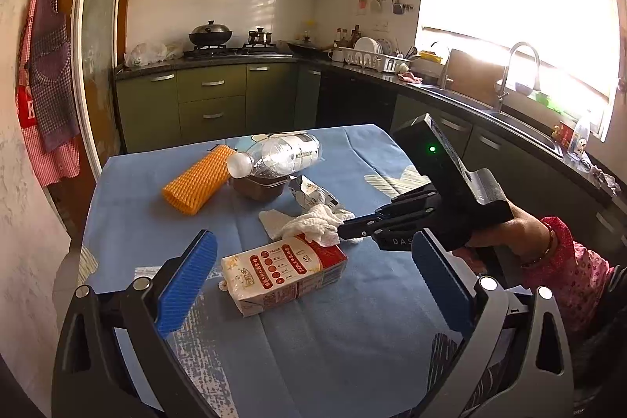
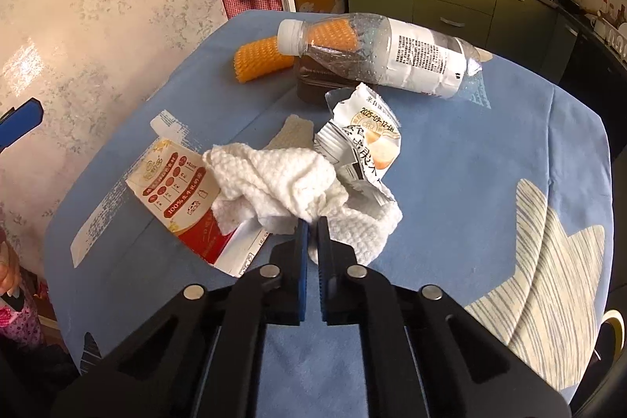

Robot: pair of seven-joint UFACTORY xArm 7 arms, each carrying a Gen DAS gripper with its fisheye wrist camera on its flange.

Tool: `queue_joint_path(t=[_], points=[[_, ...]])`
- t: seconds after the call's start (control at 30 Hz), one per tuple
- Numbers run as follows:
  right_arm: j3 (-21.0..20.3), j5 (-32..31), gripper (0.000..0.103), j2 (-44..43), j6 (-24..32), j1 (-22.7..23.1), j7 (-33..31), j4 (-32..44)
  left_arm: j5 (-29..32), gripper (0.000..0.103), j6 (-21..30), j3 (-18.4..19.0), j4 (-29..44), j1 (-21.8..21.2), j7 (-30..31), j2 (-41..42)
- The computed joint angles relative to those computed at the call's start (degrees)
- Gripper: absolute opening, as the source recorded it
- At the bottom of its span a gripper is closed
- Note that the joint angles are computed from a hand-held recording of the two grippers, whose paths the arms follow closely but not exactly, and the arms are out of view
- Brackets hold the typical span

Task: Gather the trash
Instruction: 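Reach the right gripper to the white tissue and pinch it, then lift the tissue, carry it over the bin and open the right gripper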

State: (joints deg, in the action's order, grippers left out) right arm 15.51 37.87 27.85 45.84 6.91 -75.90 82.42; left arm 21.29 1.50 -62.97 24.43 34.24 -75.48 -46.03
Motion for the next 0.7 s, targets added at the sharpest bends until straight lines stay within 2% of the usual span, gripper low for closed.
queue_joint_path(t=[0.17, 0.4, 0.7], points=[[0.2, 4.0, 0.003, -2.0, 6.1, -3.0, -1.5, 0.3, 0.0, 0.098, -0.3, -0.2, -0.1, 0.2, -0.1, -0.1], [-1.9, 11.4, 0.003, -4.8, 16.4, -6.0, -3.3, 2.5, 0.3, 0.098, 0.3, -0.8, 1.1, 0.8, 0.4, 0.2], [-4.2, 18.6, 0.003, -7.5, 21.7, -7.8, -4.0, 4.6, 0.6, 0.098, 0.5, -1.7, 2.3, 1.3, 0.9, 0.7]])
